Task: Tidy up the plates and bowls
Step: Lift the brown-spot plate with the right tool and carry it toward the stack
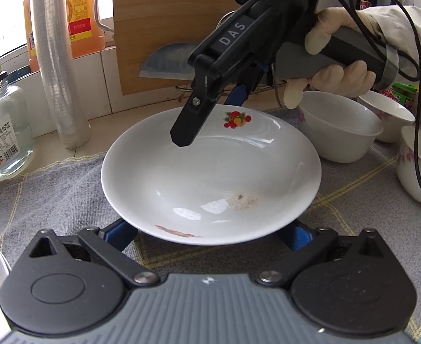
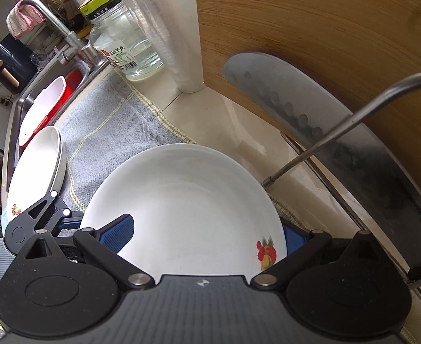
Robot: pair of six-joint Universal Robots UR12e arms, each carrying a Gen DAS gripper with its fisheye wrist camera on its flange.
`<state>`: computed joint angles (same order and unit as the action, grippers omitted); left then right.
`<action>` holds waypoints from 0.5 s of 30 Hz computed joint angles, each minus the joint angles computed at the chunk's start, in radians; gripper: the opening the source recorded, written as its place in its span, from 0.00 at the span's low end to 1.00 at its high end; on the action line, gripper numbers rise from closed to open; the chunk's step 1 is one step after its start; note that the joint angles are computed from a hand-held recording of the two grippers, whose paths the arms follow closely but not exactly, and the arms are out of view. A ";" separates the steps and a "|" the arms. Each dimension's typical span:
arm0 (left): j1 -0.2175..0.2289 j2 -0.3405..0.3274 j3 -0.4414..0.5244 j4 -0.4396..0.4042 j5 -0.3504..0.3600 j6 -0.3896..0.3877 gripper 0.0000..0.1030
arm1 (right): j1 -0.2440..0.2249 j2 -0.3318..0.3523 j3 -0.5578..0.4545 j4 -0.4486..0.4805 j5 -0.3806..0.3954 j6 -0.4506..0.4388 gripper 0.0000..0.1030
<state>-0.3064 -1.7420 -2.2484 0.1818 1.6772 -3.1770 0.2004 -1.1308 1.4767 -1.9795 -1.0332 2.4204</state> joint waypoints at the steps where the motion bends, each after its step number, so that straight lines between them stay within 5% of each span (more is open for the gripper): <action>1: -0.002 0.000 0.002 -0.003 0.006 0.001 1.00 | -0.002 0.000 0.000 0.004 0.005 -0.002 1.00; 15: -0.021 0.036 -0.009 -0.026 0.050 0.008 0.99 | 0.001 -0.039 0.037 -0.025 0.012 -0.029 1.00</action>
